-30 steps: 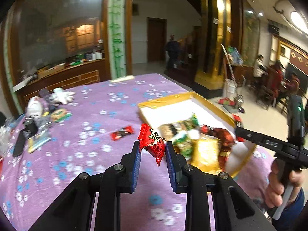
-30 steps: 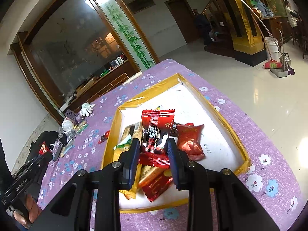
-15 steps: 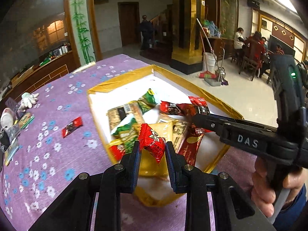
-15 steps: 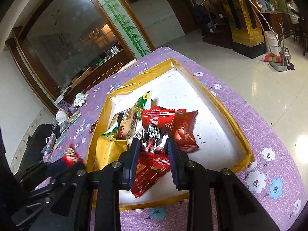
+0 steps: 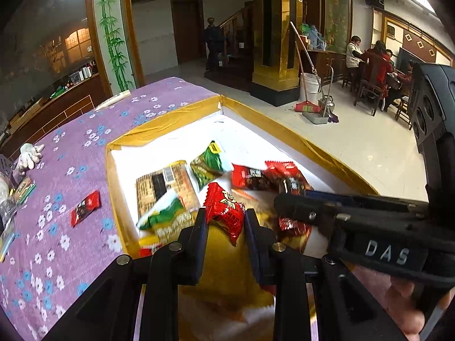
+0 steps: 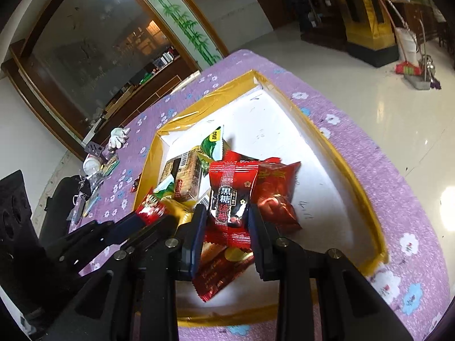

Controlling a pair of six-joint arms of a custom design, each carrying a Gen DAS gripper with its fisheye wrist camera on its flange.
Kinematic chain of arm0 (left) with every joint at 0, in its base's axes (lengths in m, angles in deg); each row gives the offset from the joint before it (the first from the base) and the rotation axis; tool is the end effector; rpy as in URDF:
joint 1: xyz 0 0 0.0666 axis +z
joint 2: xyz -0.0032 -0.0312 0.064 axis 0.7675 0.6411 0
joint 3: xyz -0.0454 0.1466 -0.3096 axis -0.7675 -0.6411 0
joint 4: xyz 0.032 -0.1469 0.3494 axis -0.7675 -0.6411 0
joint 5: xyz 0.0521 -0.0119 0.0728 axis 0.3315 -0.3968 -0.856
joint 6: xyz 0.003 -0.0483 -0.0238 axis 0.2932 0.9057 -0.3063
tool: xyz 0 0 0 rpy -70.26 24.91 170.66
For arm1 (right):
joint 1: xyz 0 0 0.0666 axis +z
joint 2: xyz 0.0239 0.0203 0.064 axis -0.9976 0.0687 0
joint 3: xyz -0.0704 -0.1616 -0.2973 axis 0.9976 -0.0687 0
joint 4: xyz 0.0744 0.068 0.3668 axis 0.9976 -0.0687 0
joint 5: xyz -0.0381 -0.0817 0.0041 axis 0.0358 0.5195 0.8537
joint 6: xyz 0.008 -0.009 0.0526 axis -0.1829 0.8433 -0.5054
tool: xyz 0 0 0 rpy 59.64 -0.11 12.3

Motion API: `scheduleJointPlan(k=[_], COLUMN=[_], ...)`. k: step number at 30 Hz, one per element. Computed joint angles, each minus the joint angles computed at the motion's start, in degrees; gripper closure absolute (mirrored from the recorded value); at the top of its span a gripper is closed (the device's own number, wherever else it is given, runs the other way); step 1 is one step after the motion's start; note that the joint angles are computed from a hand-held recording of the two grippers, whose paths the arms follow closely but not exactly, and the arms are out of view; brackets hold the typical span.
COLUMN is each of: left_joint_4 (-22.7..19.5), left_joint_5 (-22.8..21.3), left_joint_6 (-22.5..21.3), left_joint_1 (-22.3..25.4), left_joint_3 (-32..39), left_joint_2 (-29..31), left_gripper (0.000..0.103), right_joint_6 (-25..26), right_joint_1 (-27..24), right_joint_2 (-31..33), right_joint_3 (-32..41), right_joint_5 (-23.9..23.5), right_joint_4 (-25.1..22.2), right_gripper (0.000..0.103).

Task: Organize snacks
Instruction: 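Lower the red candy into tray with left tool while right tool lowers chocolate bar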

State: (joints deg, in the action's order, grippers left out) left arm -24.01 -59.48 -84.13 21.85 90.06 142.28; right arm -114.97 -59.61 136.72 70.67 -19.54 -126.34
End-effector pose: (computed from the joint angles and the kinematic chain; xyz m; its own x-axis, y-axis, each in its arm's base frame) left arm 0.3356 -0.1771 0.4932 -0.6603 0.2459 -0.7096 0.3461 0.9382 0.0030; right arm 0.3413 0.1731 0.4673 -0.7960 0.2165 -0.5652 -0.0816 0.8870 0.4546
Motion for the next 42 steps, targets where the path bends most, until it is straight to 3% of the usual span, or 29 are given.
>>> scheduleJointPlan(k=[19,42], left_joint_4=[9.2,9.7], left_joint_5=[-7.2,-10.5], left_joint_6=[-3.9,-4.3], left_joint_1=[-1.7,-2.6], left_joint_3=[-5.0,-5.2], left_joint_2=[-1.7,-1.6], left_gripper=[0.076,0.076], right_joint_6=[0.5,0.7], right_joint_1=[0.1,0.6], right_joint_2=[3.3,3.6], right_joint_3=[0.6,0.7], right_joint_5=[3.9,4.8], right_joint_4=[1.5,1.7], right_gripper=[0.075,0.074])
